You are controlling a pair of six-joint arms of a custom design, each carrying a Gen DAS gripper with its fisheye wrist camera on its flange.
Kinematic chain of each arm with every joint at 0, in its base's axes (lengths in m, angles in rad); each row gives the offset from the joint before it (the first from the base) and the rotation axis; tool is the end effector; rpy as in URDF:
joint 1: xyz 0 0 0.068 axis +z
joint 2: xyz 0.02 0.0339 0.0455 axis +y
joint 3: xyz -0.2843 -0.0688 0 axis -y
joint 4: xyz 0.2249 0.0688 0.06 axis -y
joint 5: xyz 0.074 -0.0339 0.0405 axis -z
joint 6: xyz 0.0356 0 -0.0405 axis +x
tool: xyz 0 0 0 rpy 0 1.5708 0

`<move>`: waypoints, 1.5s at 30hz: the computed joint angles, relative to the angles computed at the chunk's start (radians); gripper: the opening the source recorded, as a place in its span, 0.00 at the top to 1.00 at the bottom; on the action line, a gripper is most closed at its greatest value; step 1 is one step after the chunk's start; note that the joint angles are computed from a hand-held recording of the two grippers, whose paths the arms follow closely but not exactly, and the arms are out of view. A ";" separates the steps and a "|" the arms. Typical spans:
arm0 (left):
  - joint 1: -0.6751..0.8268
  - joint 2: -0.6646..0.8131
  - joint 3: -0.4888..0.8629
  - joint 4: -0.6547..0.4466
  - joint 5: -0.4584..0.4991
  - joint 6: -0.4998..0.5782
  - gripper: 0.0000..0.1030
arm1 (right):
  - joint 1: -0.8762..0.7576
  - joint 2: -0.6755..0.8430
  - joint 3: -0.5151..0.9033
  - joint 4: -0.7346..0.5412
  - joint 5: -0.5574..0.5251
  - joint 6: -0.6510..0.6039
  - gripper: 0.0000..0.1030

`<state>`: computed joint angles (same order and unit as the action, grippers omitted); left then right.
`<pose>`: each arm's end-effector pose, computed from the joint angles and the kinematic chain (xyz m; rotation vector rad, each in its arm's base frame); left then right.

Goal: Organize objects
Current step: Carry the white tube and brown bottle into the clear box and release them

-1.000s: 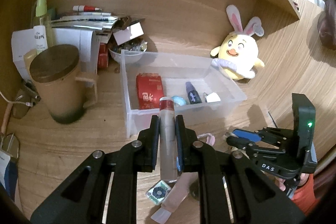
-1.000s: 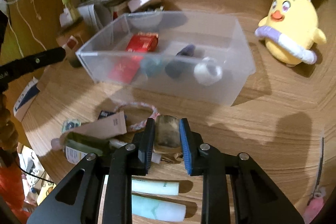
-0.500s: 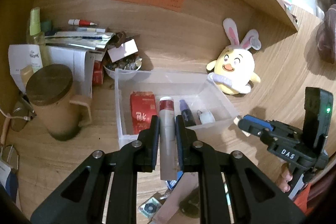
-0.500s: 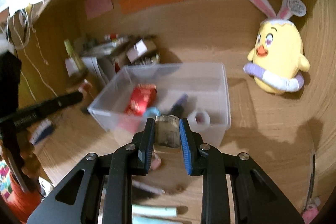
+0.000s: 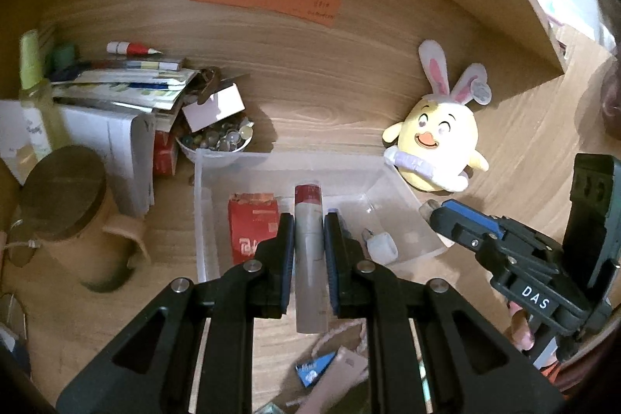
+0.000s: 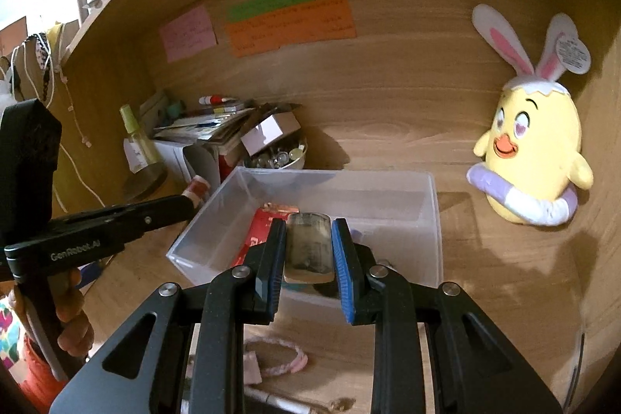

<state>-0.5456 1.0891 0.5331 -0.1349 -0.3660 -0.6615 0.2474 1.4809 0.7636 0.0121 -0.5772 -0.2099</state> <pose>0.1721 -0.0896 0.2294 -0.3204 2.1966 -0.2539 0.2691 0.0880 0.2267 -0.7942 2.0785 0.6735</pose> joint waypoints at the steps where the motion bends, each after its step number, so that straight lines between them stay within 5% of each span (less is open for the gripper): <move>1: 0.012 0.015 0.006 0.008 0.009 0.010 0.86 | 0.005 0.010 0.009 0.002 0.004 0.002 0.79; 28: 0.202 0.409 0.046 0.239 0.231 0.078 0.86 | 0.086 0.345 0.186 -0.028 0.104 -0.029 0.79; 40: 0.180 0.415 0.054 0.222 0.180 0.097 0.86 | 0.108 0.344 0.181 -0.023 0.157 -0.058 0.79; 45: 0.159 0.383 0.049 0.204 0.160 0.084 0.74 | 0.105 0.320 0.174 -0.031 0.159 -0.056 0.66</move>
<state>-0.3862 1.4725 0.5825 0.0696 -0.2059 -0.5773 0.3521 1.8005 0.9375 -0.0192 -0.4178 -0.2655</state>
